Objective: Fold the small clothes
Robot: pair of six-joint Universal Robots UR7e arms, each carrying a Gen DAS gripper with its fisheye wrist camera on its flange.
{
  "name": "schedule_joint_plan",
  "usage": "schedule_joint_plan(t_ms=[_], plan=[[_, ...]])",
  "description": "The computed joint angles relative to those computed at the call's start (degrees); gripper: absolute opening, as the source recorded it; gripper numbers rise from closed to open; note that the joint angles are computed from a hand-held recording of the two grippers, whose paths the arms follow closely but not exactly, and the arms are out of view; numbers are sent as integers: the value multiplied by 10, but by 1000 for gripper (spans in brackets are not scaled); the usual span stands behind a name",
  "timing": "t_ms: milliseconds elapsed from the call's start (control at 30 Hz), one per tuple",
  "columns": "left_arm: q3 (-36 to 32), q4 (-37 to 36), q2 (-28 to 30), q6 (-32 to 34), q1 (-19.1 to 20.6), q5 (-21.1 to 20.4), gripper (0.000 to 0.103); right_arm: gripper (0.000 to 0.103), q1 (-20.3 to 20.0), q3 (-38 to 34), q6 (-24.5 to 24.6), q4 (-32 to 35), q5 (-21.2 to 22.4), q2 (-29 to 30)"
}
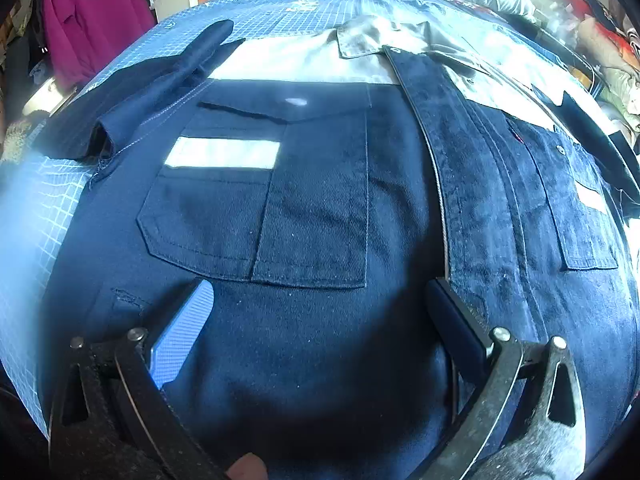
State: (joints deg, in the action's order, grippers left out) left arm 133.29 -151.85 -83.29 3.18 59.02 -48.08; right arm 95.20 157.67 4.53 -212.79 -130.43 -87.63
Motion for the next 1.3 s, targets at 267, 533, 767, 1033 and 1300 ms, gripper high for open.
schedule_joint_plan(t_ms=[267,533,767,1033,1300], plan=[[-8,-16,17,5,6,-8,103,70,-304,-93,-39,166,219,-174],[-13,-21,26,6,7,-8,103,69,-338,-138,-49,138,216,-116],[-18,-14,22,-2,10,-16,103,17,-227,-145,-68,43,186,-78],[-41,20,-25,-19,9,-54,100,17,116,-357,-130,17,95,174],[-68,-5,-103,4,9,-48,101,34,173,-629,-99,159,203,485]])
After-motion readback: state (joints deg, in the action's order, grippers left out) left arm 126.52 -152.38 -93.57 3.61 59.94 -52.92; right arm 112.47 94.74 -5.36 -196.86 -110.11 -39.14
